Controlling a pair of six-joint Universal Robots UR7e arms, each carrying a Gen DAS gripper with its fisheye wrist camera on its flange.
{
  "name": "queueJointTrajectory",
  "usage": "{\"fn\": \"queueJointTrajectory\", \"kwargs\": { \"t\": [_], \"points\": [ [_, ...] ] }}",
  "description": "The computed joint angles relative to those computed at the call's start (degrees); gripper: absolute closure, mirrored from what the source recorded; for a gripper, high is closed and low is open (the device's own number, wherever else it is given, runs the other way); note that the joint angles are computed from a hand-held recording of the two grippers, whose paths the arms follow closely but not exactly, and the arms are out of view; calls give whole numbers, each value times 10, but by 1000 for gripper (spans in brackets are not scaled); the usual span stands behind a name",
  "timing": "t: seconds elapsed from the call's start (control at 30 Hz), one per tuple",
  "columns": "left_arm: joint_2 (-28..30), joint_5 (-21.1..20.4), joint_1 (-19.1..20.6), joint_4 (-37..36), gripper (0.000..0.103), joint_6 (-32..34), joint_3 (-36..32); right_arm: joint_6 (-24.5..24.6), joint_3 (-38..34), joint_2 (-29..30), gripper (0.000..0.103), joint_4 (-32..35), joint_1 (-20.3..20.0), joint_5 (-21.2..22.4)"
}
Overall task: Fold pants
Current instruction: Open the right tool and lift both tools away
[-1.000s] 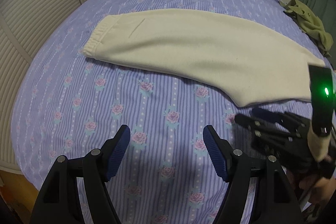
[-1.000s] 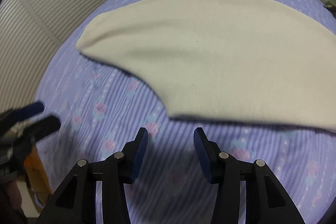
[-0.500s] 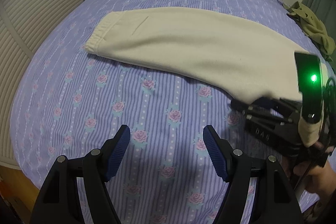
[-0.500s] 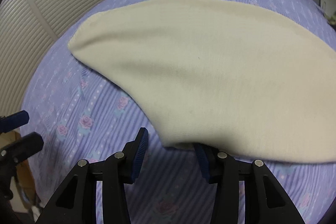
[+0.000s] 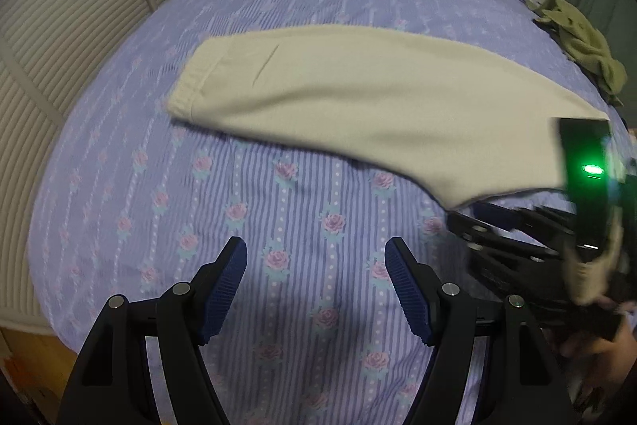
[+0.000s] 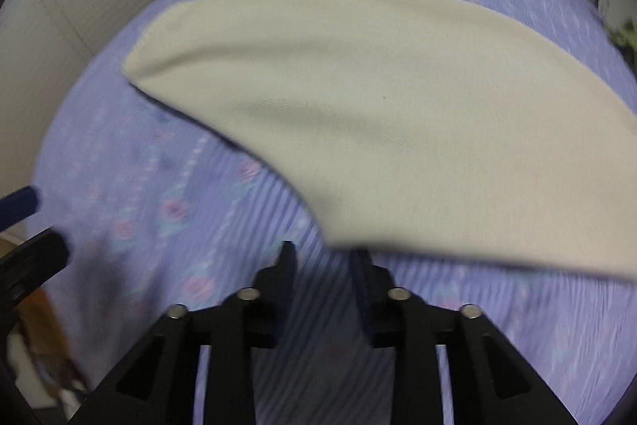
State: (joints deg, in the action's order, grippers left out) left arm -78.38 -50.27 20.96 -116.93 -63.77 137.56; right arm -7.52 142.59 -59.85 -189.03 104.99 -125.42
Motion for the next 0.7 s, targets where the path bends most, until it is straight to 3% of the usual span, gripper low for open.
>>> {"fn": "queueJointTrajectory", "kwargs": {
  "t": [0.07,0.13,0.2,0.3,0.37,0.5,0.53,0.63,0.7],
  "points": [
    [-11,3,-11,21,31,13,-14,41,18,-53,65,33,22,-17],
    [-18,9,-24,27,27,41,-29,87,32,-125,51,81,52,-53],
    [-13,21,-36,16,25,78,-47,132,38,-200,44,136,78,-87],
    [14,30,-50,-35,24,138,-72,194,36,-326,41,235,115,-147],
    [40,30,-59,-77,23,176,-87,205,33,-384,41,270,120,-174],
    [134,28,-85,-157,21,224,-142,147,26,-499,41,295,91,-193],
    [151,24,-90,-169,19,226,-153,104,24,-536,41,290,69,-185],
    [227,9,-107,-205,17,217,-201,-10,22,-611,41,269,-14,-125],
    [281,5,-117,-212,17,189,-240,-93,14,-663,41,267,-99,-57]
  ]
}}
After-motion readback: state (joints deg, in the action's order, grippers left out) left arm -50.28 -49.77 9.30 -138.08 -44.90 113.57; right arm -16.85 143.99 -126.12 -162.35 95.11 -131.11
